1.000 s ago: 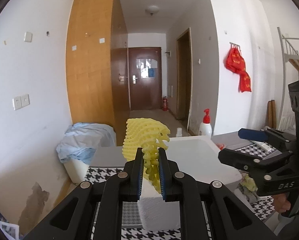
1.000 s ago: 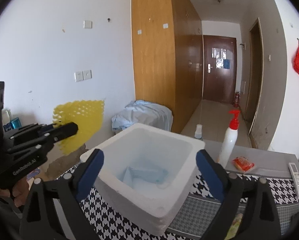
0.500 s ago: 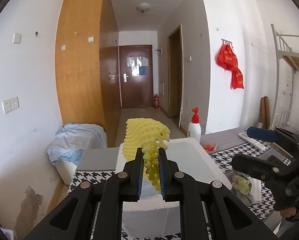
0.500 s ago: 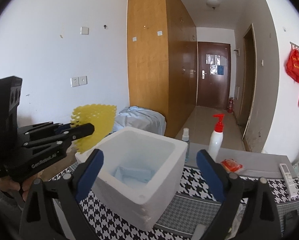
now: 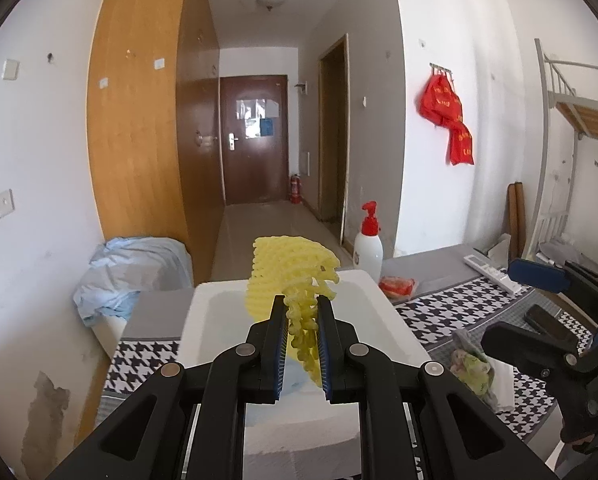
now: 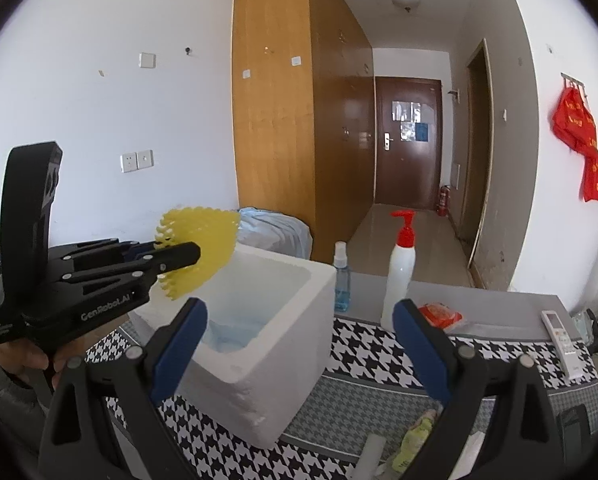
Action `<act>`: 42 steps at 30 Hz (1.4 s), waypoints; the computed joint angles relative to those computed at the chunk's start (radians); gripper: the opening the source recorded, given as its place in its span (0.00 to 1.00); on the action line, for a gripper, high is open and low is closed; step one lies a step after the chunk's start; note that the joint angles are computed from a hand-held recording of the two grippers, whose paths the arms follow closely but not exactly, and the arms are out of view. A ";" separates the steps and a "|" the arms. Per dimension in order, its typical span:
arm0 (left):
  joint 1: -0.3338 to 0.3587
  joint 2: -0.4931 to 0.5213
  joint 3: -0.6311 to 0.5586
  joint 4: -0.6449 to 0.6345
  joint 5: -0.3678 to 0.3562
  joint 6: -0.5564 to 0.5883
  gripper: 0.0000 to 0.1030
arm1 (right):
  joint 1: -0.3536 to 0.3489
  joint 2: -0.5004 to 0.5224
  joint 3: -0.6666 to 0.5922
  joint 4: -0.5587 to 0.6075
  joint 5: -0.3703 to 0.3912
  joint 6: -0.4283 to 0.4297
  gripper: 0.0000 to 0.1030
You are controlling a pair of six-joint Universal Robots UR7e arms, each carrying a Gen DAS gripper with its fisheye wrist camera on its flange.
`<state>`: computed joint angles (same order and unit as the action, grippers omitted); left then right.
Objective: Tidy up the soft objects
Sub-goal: 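Lower the yellow sleeve into the foam box and open the left gripper, then move both grippers back toward the remaining cloth and bag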
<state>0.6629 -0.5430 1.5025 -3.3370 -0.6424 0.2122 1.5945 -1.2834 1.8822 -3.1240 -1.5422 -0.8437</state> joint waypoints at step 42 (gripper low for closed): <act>-0.051 0.037 0.009 -0.196 0.029 0.118 0.98 | -0.056 -0.080 0.049 -0.039 0.027 0.026 0.93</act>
<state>0.6114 -0.5056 1.5118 -3.5330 -0.6132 0.3301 1.5388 -1.3633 1.9309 -3.1625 -1.5157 -0.8180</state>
